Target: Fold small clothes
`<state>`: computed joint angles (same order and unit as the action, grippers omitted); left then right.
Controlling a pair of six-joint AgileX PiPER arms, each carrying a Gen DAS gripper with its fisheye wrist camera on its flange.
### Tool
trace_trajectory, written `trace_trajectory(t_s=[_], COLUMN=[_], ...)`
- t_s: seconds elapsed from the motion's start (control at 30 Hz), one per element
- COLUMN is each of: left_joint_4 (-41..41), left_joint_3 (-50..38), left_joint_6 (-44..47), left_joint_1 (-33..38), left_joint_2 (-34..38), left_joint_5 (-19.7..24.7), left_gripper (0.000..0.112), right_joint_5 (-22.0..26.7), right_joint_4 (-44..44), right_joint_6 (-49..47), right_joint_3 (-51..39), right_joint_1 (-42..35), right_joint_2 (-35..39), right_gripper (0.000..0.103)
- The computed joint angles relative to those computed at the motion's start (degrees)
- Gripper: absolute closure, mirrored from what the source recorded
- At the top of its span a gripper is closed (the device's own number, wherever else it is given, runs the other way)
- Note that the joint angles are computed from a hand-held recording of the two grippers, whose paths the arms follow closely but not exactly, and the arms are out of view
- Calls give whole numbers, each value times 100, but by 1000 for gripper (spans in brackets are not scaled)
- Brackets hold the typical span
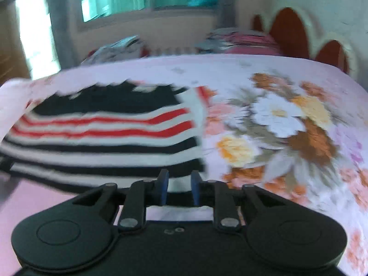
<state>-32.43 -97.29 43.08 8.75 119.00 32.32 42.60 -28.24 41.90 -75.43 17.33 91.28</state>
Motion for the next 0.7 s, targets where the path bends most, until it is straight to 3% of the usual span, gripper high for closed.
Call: trace_trajectory(t_s=[0.07, 0.13, 0.2, 0.33, 0.47, 0.7], left_joint_4=[413, 595, 220, 631, 995, 868], left_joint_3=[-85, -216, -467, -321, -79, 1006], left_joint_6=[-408, -777, -956, -1076, -1681, -1463], left_joint_1=[-38, 24, 242, 107, 29, -78], left_joint_2=[28, 130, 317, 194, -45, -913], left_joint_5=[14, 97, 430, 282, 163, -235], left_gripper=[39, 37, 33, 33, 33, 33], right_joint_5=[412, 271, 344, 397, 289, 166], right_joint_4=[149, 268, 203, 268, 416, 293], right_joint_6=[-223, -268, -262, -328, -489, -412], right_joint_3=[-132, -23, -80, -111, 136, 521], right_joint_1=[-94, -196, -149, -121, -46, 198], right_joint_2=[302, 215, 263, 239, -300, -1064], right_gripper=[89, 90, 90, 86, 53, 64])
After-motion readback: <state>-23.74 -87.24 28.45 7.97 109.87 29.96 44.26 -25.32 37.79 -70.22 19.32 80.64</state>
